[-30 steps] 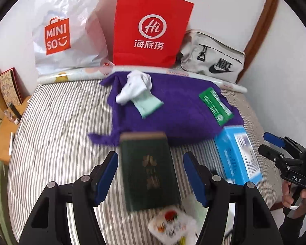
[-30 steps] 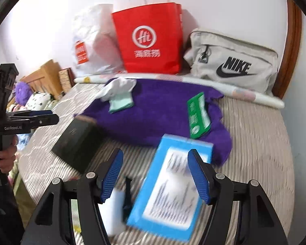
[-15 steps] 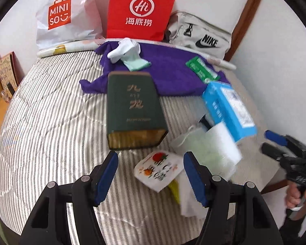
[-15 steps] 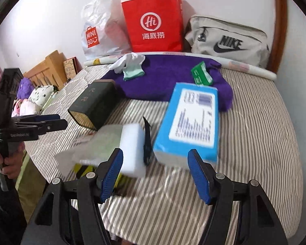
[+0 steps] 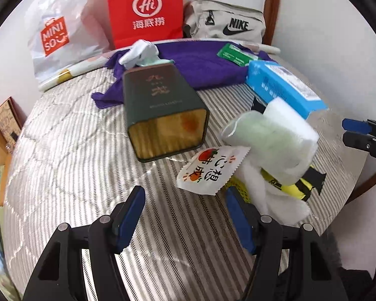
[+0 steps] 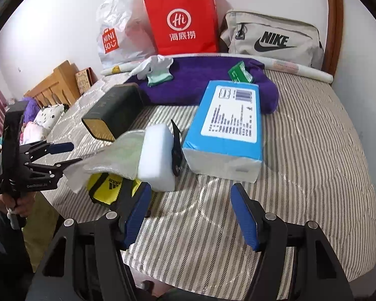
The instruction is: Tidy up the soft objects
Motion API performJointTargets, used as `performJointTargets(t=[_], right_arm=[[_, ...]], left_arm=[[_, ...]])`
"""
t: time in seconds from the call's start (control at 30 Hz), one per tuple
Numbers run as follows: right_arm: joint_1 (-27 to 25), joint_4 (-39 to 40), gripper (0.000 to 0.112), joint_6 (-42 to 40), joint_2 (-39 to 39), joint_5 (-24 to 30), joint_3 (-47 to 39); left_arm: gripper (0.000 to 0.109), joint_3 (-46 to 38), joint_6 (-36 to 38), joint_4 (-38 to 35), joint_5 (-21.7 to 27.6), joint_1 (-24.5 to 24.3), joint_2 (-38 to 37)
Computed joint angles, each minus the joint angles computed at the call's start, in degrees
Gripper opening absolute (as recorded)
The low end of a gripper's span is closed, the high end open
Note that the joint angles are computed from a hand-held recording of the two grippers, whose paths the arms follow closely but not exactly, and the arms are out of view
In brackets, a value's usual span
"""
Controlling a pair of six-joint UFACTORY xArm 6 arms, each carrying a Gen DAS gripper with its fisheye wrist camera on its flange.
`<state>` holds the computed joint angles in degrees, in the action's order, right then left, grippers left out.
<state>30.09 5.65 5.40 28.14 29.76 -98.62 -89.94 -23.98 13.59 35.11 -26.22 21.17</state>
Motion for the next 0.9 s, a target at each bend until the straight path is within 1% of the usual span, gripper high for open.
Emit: performJointTargets(t=[0.1, 0.13, 0.17, 0.2, 0.23, 0.27, 0.3, 0.37, 0.4, 0.5, 0.57, 0.7, 0.77, 0.83, 0.9], right_arm=[[0.12, -0.32, 0.065, 0.28, 0.53, 0.56, -0.12], [0.13, -0.3, 0.065, 0.27, 0.68, 0.67, -0.15], [0.12, -0.46, 0.065, 0.44, 0.93, 0.96, -0.36], [0.11, -0.77, 0.065, 0.87, 1.36, 1.46, -0.85], [0.09, -0.68, 0.065, 0.92, 1.64, 1.8, -1.18], [0.08, -0.45, 0.065, 0.79, 1.82, 2.01, -1.32], [0.08, -0.33, 0.065, 0.69, 1.98, 2.14, -1.43], [0.14, -0.32, 0.065, 0.57, 2.41, 2.56, -1.99], [0.17, -0.2, 0.065, 0.37, 2.54, 2.68, -2.18], [0.5, 0.88, 0.065, -0.86, 2.7, 2.35, -2.43], [0.82, 1.59, 0.065, -2.03, 2.65, 1.58, -2.34], [1.53, 2.29, 0.065, -3.47, 3.31, 0.41, -3.27], [1.87, 2.73, 0.065, -4.1, 4.14, 0.2, -4.35], [2.13, 1.93, 0.062, -3.44, 5.69, 0.89, -6.41], [2.26, 2.67, 0.05, -3.75, 7.32, 1.54, -8.52]], left_arm=[[0.064, -1.29, 2.54, -1.43, -2.74, 0.07, 2.0], [0.064, -2.2, 2.37, -0.59, -2.86, 0.0, 2.8], [0.06, -3.36, 1.95, 1.09, -3.0, -0.09, 3.74], [0.054, -4.16, 1.74, 2.24, -3.2, -0.13, 4.4], [0.051, -5.33, 2.42, 2.31, -3.08, -0.16, 5.28], [0.038, -6.14, 4.58, 0.18, -3.19, -0.09, 5.93], [0.026, -7.11, 8.68, -4.35, -3.29, 0.03, 6.75], [0.017, -9.32, 10.91, -7.46, -1.95, 0.19, 8.21], [0.013, -9.47, 11.16, -7.79, -2.1, 0.25, 8.34], [0.005, -7.39, 12.04, -12.14, -3.3, 0.79, 6.66], [0.005, -5.23, 11.96, -13.98, -4.91, 1.01, 5.07], [0.005, -3.24, 4.74, -8.53, -3.44, 1.51, 3.16], [0.005, -2.74, 3.74, -8.64, -3.12, 1.91, 2.96], [0.005, -2.05, 2.46, -8.65, -3.41, 2.19, 2.76], [0.005, -1.61, 2.54, -9.71, -3.82, 2.31, 2.68]])
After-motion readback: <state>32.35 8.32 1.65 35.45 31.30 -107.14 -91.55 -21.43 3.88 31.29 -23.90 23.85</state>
